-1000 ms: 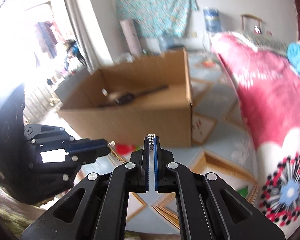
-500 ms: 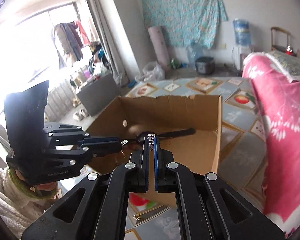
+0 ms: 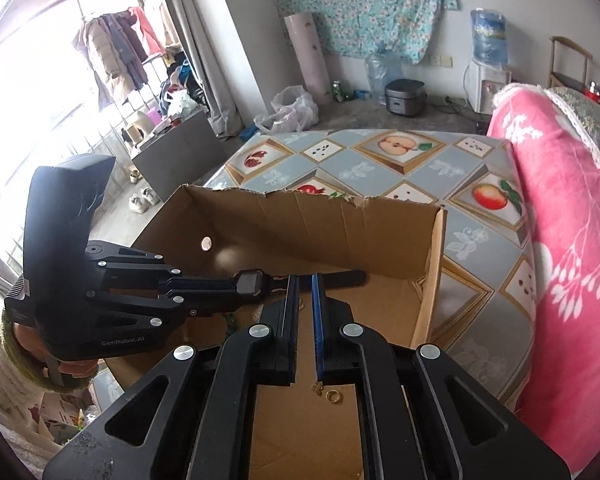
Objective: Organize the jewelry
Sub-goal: 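Carry both charms into the box and open both grippers, then withdraw both grippers from the box toward the beaded bracelet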
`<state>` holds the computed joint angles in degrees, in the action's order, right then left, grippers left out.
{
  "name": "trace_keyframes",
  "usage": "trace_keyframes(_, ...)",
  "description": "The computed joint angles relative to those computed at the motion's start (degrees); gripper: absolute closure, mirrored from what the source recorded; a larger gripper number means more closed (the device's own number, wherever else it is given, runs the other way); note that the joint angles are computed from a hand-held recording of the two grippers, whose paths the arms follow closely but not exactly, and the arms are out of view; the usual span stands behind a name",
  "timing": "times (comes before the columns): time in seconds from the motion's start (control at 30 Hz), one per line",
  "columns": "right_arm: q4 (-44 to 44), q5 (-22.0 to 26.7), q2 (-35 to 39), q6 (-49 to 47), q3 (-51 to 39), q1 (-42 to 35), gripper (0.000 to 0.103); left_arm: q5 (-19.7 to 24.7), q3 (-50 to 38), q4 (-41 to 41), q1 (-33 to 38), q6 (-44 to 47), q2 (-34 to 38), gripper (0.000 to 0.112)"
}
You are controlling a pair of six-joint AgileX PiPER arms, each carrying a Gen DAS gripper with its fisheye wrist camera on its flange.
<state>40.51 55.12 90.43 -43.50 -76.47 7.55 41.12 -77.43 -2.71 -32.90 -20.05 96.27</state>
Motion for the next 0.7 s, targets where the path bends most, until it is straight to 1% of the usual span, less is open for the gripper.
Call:
trace_keyframes(0.07,0.75,0.21,-0.69,-0.36,0.50,-1.01,0.096,-0.50,0.12,-0.92,0.38,0.72,-0.13,0.100)
trace_keyframes(0.23,2.10,0.48,-1.71,-0.98,1.08,-3.39,0.095,-0.90,0.99,1.31,0.09,-1.44,-1.72,0.100)
trace_keyframes(0.37,2.76,0.55,-4.18,-1.08,2.18,-4.79,0.087,-1.47,2.74,3.32,-0.90,-4.03,-4.33,0.099)
trace_keyframes(0.4,3.03,0.62,-5.19,-1.28,2.74,-5.24,0.083,-1.57,3.24,3.95,-1.26,-4.84,-5.11,0.097)
trace_keyframes(0.43,3.45,0.78,-6.43,-1.61,3.42,-5.85,0.081,-1.71,4.06,4.86,-1.83,-6.02,-6.39,0.096)
trace_keyframes(0.53,6.29,0.80,-11.56,-3.87,7.04,-9.11,0.072,-2.14,7.08,9.09,-4.15,-11.65,-10.81,0.083)
trace_keyframes(0.6,10.23,2.70,-15.76,-6.98,10.24,-13.54,0.059,-2.19,9.77,13.42,-6.25,-16.90,-14.63,0.068)
trace_keyframes(0.63,12.03,4.03,-17.84,-8.61,11.86,-16.02,0.056,-1.94,11.72,16.59,-7.87,-20.54,-17.40,0.065)
trace_keyframes(0.67,14.23,4.84,-19.80,-10.70,13.71,-18.31,0.049,-1.27,13.28,19.72,-9.62,-23.99,-19.76,0.059)
trace_keyframes(0.7,15.78,6.81,-22.49,-12.54,15.75,-21.70,0.041,-0.14,14.92,23.48,-11.82,-28.07,-22.27,0.052)
